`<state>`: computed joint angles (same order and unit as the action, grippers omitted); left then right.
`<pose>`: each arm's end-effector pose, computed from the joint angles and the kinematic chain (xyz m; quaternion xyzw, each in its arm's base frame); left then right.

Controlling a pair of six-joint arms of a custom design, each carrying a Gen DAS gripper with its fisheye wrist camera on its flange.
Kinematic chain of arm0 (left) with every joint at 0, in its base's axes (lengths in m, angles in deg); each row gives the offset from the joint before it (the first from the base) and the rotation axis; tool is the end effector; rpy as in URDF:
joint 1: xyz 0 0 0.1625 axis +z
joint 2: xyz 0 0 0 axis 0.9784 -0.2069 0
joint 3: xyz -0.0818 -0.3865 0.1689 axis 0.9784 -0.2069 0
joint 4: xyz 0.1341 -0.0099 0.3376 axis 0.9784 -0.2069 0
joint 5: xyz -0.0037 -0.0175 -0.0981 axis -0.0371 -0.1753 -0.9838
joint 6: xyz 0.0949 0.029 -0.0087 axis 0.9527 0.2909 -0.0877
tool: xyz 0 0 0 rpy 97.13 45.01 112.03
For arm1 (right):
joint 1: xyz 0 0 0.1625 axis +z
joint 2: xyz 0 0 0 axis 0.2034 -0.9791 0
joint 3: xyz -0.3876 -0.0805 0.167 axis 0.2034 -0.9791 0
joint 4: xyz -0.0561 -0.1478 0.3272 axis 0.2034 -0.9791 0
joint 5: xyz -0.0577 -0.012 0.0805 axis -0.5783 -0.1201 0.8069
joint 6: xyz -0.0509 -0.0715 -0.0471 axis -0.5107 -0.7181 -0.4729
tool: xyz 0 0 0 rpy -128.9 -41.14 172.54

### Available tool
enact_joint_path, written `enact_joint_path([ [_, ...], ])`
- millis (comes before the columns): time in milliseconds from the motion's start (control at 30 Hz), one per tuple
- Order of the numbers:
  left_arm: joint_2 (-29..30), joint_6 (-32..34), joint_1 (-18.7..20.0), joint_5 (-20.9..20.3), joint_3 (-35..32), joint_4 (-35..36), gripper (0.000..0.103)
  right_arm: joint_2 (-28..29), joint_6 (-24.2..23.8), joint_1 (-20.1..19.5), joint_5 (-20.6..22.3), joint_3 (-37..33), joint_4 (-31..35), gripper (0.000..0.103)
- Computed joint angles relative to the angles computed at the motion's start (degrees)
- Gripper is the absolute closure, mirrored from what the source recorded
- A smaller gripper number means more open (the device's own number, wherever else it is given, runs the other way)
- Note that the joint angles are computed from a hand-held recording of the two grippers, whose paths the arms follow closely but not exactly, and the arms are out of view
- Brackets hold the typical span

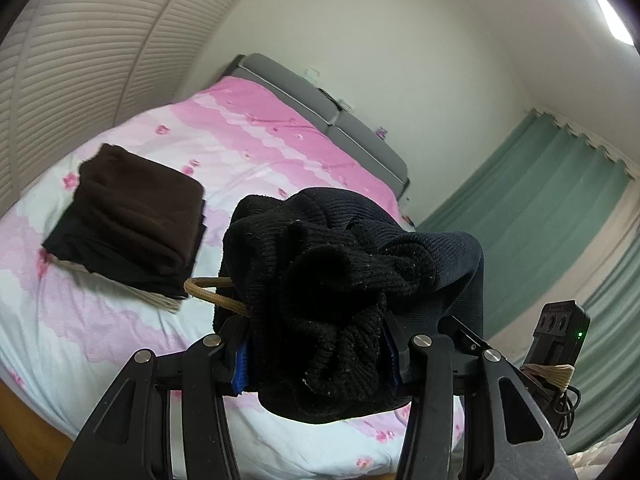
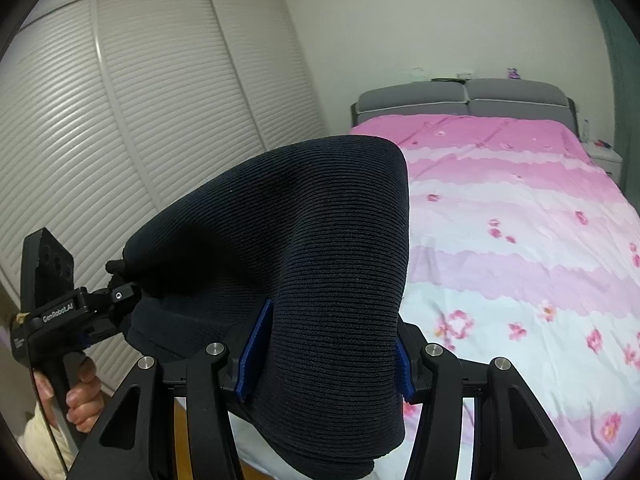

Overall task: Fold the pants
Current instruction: 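Lift the folded black pants with both tools and carry them toward the clothes stack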

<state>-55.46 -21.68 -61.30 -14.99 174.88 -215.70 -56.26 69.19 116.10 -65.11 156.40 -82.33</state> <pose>-0.4229 -0.3409 0.3954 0.0662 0.9112 -0.4049 0.0378 0.3872 -0.3582 0.4309 0.2494 -0.8911 0.3556 0.1315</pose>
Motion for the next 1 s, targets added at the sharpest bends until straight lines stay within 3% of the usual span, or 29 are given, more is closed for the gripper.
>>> enact_joint_path([
  [233,-1.85,-1.23,1.39,4.10,-1.42,3.74,0.054,4.63,-3.05,-2.85,6.93,-4.35,0.75,0.049],
  [467,-3.92,5.42,4.97,3.31,-1.12,-1.76,0.054,8.60,-5.57,-3.45,8.92,-7.37,-0.44,0.049],
  [567,-5.12,10.59,7.82,0.77,-1.71,-3.95,0.054,11.17,-5.55,-2.83,7.72,-8.79,-2.42,0.049],
  [867,-5.86,22.12,18.70,-9.18,-10.63,1.69,0.054,22.34,0.88,0.12,2.50,-14.90,-7.18,0.049],
  [1000,-3.86,27.13,24.68,-13.25,-15.82,4.23,0.054,27.26,2.73,-0.53,2.70,-19.03,-7.39,0.049],
])
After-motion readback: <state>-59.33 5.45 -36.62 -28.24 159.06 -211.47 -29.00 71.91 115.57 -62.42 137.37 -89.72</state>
